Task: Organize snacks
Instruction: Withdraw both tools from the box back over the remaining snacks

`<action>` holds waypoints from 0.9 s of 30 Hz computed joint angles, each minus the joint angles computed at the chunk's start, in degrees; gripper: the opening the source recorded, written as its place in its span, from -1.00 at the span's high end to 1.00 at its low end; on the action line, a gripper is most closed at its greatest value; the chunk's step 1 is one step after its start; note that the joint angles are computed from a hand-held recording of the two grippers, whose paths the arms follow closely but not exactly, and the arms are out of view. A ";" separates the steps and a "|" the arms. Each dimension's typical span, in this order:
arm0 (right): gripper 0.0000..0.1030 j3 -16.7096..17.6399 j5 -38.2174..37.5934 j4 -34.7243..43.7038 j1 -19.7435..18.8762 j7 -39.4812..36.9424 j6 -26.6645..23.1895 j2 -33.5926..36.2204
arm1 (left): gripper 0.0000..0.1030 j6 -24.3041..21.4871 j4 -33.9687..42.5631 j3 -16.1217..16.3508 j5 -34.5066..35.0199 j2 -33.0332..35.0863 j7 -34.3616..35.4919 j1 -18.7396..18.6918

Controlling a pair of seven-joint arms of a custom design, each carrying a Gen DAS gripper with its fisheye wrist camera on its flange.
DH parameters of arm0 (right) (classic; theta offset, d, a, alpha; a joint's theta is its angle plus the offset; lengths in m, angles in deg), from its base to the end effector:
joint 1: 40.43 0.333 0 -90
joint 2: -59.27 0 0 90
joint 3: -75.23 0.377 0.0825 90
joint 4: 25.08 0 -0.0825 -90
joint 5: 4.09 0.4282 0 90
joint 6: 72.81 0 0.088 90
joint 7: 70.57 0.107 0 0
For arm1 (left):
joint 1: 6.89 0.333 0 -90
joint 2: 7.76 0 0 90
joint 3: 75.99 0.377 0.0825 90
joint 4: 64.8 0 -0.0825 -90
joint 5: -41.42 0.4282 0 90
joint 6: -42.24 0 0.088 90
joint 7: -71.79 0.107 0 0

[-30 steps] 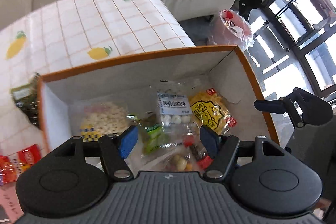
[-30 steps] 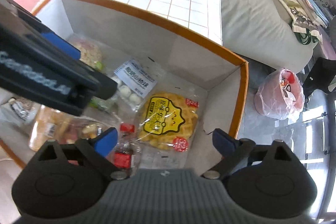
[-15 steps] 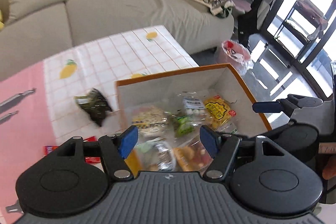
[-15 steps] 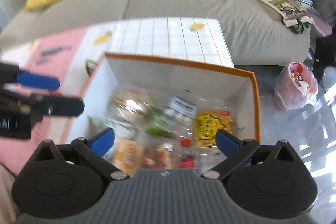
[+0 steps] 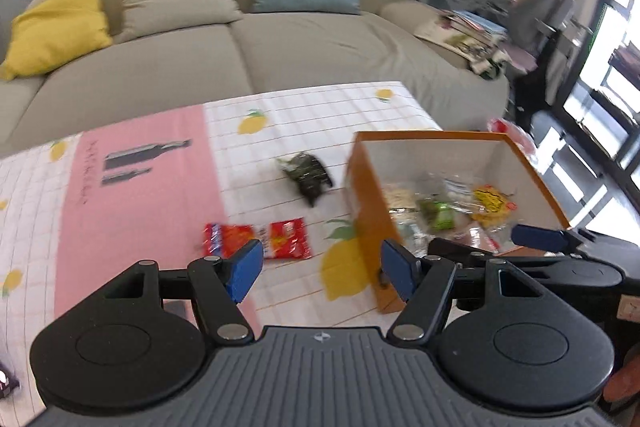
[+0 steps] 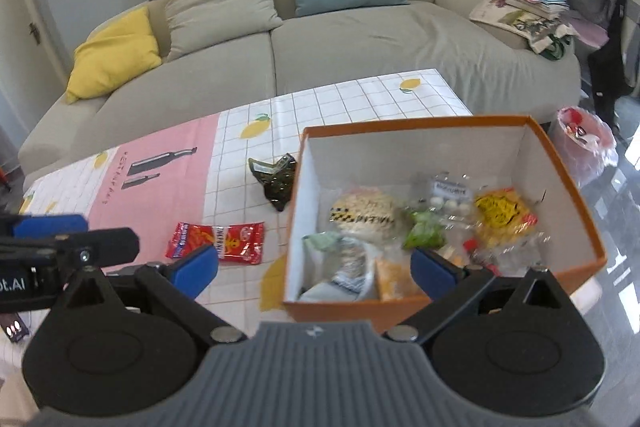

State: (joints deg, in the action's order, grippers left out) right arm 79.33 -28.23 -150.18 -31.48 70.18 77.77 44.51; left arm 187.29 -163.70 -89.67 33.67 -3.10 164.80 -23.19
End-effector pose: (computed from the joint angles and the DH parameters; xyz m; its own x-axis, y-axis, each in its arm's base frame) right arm 0.5324 0.1375 0.6197 -0.2772 -0.9426 -0.1864 -0.6670 0.3284 -0.6688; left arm 0.5970 -0.3349 0.6614 -0.5025 -0.8568 0.1156 -0.6823 0.3109 -0.6617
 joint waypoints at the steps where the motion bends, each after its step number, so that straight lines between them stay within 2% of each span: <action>1: -0.94 0.87 -1.44 -0.26 -0.39 1.68 0.49 0.08 | -0.53 0.76 -1.33 0.27 -1.04 -0.63 0.19 0.45; 5: -0.94 3.35 -6.95 -1.07 -0.48 7.05 2.32 0.78 | -0.51 1.35 -4.48 0.80 -6.94 -1.90 2.93 2.16; 8: -0.93 4.56 -11.03 -1.11 -0.18 10.28 2.59 1.69 | -0.48 1.65 -5.75 1.27 -6.56 -1.77 2.54 2.84; 11: -0.93 4.14 -13.58 -0.49 0.65 10.90 3.86 3.50 | -0.47 1.29 -5.33 1.58 -6.61 -0.52 2.45 3.50; 15: -0.93 2.35 -13.13 0.11 1.65 8.44 8.64 6.00 | -0.46 0.35 -3.47 1.82 -6.61 1.80 3.83 4.20; 20: -0.94 1.14 -14.09 4.38 2.52 3.02 9.93 10.99 | -0.41 -1.33 1.42 2.11 -5.67 6.47 5.35 4.81; 24: -0.94 0.00 -11.54 8.85 3.91 -3.92 8.37 15.70 | -0.19 -3.57 5.91 2.76 -3.88 10.95 4.53 4.80; 27: -0.90 -0.78 -12.93 12.57 5.21 -5.97 5.61 19.40 | -0.02 -5.57 9.24 2.83 -4.11 14.10 4.12 5.15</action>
